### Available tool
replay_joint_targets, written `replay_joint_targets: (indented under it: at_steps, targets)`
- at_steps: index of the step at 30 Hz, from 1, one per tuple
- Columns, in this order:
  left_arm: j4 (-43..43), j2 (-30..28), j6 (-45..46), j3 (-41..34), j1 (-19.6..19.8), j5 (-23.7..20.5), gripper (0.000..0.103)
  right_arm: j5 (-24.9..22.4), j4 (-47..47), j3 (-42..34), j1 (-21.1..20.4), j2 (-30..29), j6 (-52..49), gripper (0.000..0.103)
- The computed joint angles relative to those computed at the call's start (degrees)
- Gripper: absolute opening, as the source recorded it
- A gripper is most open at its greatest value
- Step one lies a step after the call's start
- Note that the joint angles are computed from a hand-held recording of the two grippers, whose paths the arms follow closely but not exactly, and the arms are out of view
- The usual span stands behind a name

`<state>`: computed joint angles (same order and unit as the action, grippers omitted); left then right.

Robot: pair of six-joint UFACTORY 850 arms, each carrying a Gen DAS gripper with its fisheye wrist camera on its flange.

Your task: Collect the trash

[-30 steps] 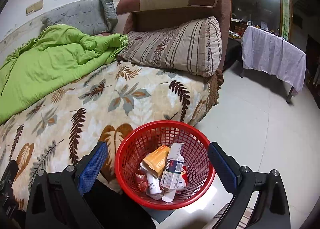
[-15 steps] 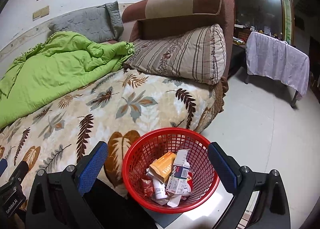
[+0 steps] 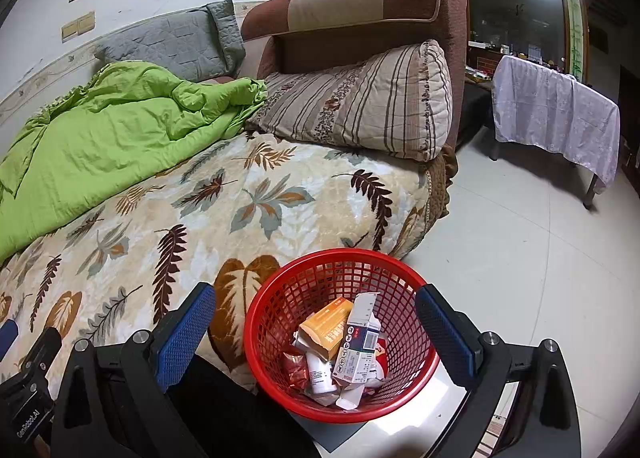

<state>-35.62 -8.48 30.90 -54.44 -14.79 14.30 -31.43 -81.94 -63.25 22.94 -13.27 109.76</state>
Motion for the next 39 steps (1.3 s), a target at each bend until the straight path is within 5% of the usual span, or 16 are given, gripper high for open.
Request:
replay_joint_targets:
  at_steps: [21, 31, 39]
  targets:
    - [-0.02, 0.56, -0.56, -0.08, 0.14, -0.72, 0.097, -0.01, -1.09, -0.92, 0.88, -0.71, -1.19, 0.101]
    - [-9.07, -0.39, 6.18, -1.22, 0.59, -0.14, 0.097, 1.55, -3.02, -3.36, 1.79, -3.04, -5.64, 0.101]
    - [-17.97, -2.43, 9.09, -3.71, 4.98, -0.70, 0.097, 6.43, -5.64, -11.97, 3.08, -10.32, -15.19, 0.101]
